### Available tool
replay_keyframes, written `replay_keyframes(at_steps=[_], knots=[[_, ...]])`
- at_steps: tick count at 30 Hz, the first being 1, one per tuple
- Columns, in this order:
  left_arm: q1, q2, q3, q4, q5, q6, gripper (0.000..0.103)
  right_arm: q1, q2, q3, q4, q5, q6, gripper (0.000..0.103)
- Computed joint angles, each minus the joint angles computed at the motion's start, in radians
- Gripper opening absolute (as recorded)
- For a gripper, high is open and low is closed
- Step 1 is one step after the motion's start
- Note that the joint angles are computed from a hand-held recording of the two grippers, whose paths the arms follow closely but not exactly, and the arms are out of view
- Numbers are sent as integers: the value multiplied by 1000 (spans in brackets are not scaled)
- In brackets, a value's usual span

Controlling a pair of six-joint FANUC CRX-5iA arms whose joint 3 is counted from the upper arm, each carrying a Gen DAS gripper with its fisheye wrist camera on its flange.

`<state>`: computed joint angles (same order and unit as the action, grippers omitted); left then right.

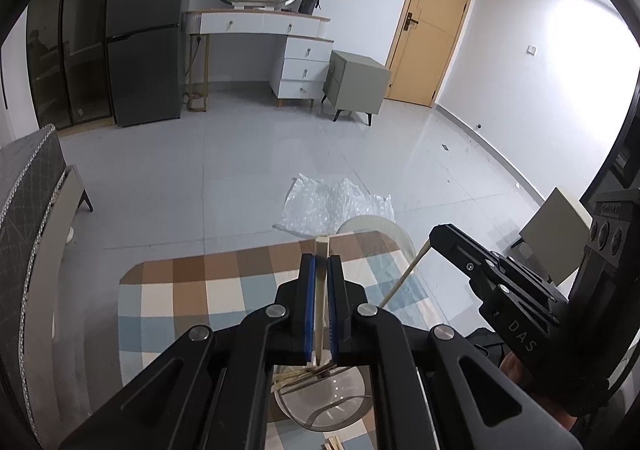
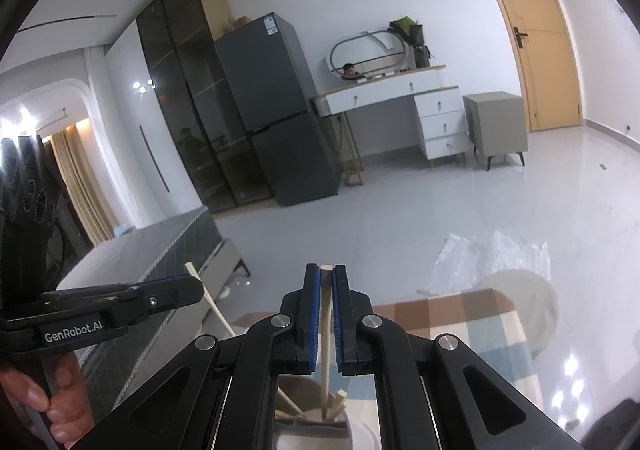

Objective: Organize utensils
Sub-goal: 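Lower the chopstick into the caddy and open the right gripper, then withdraw the open right gripper and lower it toward the chopstick bundle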

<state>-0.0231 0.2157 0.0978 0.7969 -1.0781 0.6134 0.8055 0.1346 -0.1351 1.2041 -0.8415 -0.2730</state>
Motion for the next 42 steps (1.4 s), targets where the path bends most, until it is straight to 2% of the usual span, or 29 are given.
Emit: replay_keyframes(at_steps=[8,11,14,18,21,23,25,26,33,36,39,42], knots=[[2,26,29,-38,-65,27,1,34,8,-2,-73,6,83,6],[9,30,32,-57,-102,41,1,49,9,1,-136,6,121,6],[11,35,40,-72,-137,48,1,60,0,-10,-163,-1,118,7],[17,24,41,-89,-143,68,2,88,-29,-41,-140,-38,63,8],[29,-2,20,-96,-133,87,20,114,-51,-55,-150,-78,41,12],[39,-25,-7,-87,-120,88,37,138,-68,-68,-152,-114,13,31],[53,-69,-50,-77,-94,82,43,164,-86,-81,-152,-145,-17,43],[58,-82,-65,-77,-85,79,44,172,-89,-83,-153,-155,-22,45],[103,-216,-197,-71,-1,54,52,256,-122,-114,-108,-225,-73,52],[120,-265,-244,-69,42,64,60,291,-126,-119,-90,-259,-94,55],[133,-311,-297,-40,85,48,64,322,-126,-128,-67,-287,-121,64],[145,-356,-358,2,128,13,76,343,-122,-128,-66,-300,-126,65]])
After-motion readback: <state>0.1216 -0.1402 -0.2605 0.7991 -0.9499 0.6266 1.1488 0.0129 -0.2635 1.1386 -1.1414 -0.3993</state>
